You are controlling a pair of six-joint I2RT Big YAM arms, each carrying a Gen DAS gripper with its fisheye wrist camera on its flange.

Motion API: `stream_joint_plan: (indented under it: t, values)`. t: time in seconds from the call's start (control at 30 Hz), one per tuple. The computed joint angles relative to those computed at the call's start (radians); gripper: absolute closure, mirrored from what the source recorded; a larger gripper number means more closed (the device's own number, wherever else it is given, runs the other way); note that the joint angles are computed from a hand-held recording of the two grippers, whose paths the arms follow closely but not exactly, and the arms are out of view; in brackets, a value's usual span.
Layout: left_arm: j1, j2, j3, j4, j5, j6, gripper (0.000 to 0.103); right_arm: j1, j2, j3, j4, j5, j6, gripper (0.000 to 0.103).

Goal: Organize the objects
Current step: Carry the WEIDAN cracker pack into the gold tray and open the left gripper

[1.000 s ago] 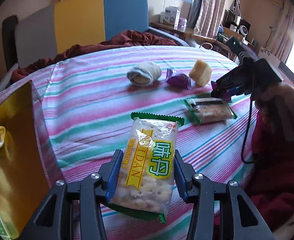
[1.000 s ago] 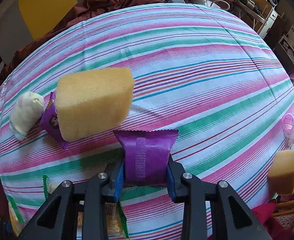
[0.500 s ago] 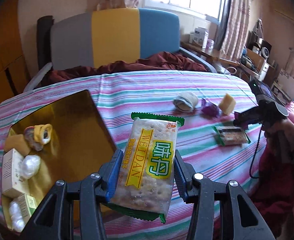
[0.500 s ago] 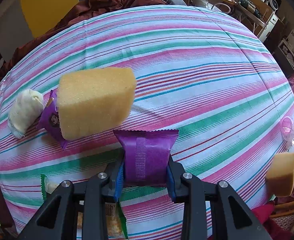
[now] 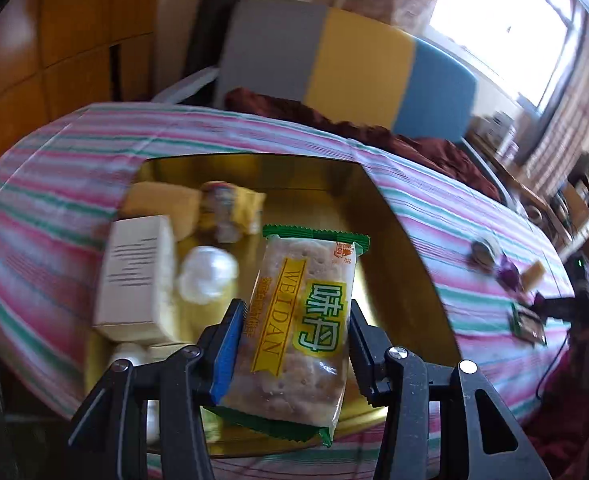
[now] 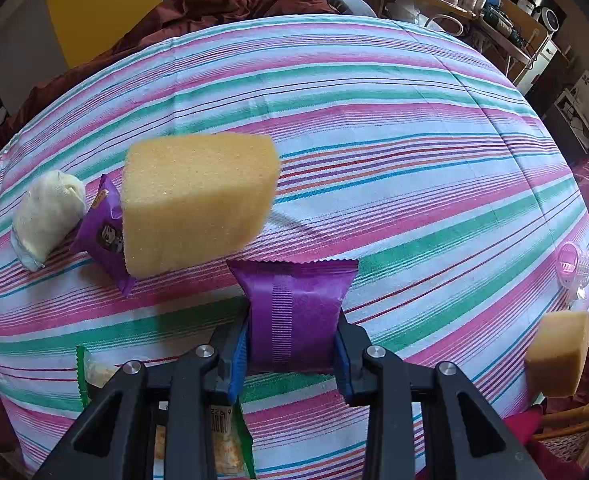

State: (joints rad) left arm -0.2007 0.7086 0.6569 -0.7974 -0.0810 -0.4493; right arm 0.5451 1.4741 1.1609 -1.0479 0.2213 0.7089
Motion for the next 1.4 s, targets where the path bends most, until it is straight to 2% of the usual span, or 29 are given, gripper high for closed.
stream_joint_plan:
  t: [0.13, 0.23, 0.37, 0.43, 0.6, 0.73, 1.0, 1.17, 1.4]
  values:
    - [0.091, 0.001, 0.001, -0.005, 0.049, 0.013, 0.054, -0.003, -0.005, -0.001, -0.005, 0.004, -0.008, 0.068]
    - [0.106, 0.038, 0.009, 0.016, 0.118, -0.005, 0.054, -0.006, -0.009, -0.003, -0.008, 0.005, -0.013, 0.068]
    - [0.048, 0.126, 0.04, 0.053, 0.106, 0.004, 0.054, -0.011, -0.015, -0.006, -0.012, 0.007, -0.021, 0.068]
    - [0.044, 0.189, 0.067, 0.075, 0.119, -0.001, 0.054, 0.003, 0.002, 0.014, -0.018, 0.009, -0.006, 0.068]
    - [0.035, 0.35, 0.155, 0.099, 0.061, 0.027, 0.054, 0.004, -0.018, -0.009, -0.015, 0.01, -0.006, 0.068]
    - [0.064, 0.471, 0.224, 0.095, 0.053, 0.033, 0.054, -0.015, -0.027, -0.019, -0.01, 0.01, -0.032, 0.068]
    - [0.122, 0.632, 0.3, 0.104, 0.043, 0.055, 0.053, -0.024, -0.04, -0.025, -0.015, 0.017, -0.057, 0.068]
    - [0.125, 0.621, 0.305, 0.103, 0.037, 0.073, 0.049, -0.023, -0.036, -0.016, -0.018, 0.014, -0.053, 0.068]
    - [0.067, 0.448, 0.221, 0.12, -0.059, 0.077, 0.046, -0.033, -0.05, -0.02, -0.021, 0.011, -0.056, 0.068]
